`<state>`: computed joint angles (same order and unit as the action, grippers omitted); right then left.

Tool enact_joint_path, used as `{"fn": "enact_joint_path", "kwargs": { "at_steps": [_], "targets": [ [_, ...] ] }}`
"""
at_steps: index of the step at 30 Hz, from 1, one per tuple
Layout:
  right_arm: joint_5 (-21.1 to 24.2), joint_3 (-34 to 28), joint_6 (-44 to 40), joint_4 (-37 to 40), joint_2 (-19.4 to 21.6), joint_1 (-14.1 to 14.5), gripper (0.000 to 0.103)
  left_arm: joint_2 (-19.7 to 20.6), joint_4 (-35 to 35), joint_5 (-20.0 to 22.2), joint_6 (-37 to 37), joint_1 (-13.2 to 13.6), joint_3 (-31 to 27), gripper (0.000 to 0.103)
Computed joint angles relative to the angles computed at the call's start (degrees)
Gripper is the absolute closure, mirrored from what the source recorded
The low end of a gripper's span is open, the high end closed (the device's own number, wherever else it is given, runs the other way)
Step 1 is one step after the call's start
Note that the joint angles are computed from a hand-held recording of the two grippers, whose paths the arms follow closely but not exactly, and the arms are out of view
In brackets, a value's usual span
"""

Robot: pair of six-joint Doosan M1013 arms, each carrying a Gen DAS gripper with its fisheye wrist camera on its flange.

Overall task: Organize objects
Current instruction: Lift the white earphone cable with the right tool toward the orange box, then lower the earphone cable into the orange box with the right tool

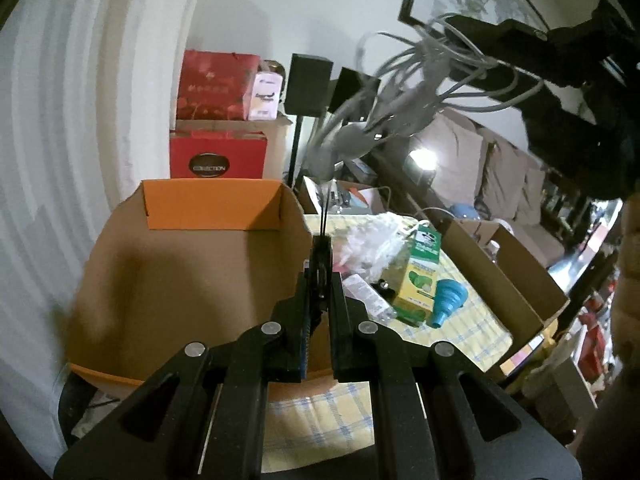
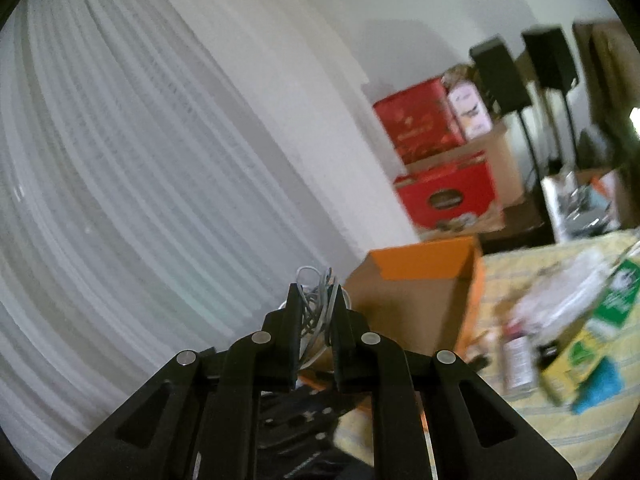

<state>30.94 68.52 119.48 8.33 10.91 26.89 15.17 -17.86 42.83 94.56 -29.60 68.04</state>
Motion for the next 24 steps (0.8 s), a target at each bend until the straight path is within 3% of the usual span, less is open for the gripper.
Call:
{"fn": "enact_joint_path", "kwargs": {
  "at_steps": [7, 14, 19, 24],
  "targets": [
    [-1.6, -0.8, -11.6, 19.4, 2.5, -1.4, 0.092, 1.5, -2.3, 2.0, 0.3, 1.6, -1.4, 0.096],
    [0.3, -1.3, -21.0, 33.9, 3.7, -3.2, 0.092, 3.2, -2.9, 2.3, -1.2, 3.2, -3.4, 0.096],
    [0.8, -0.9, -23.3, 37.3, 3.7, -4.3, 0.092, 4.5, -1.2, 2.9, -2.8, 4.0, -5.2, 0.096],
    [0.6, -0.2, -24.6, 41.0, 4.0, -5.3, 0.092, 5.2, -6.1, 3.5, 0.7, 4.1, -5.8, 0.096]
  ]
}}
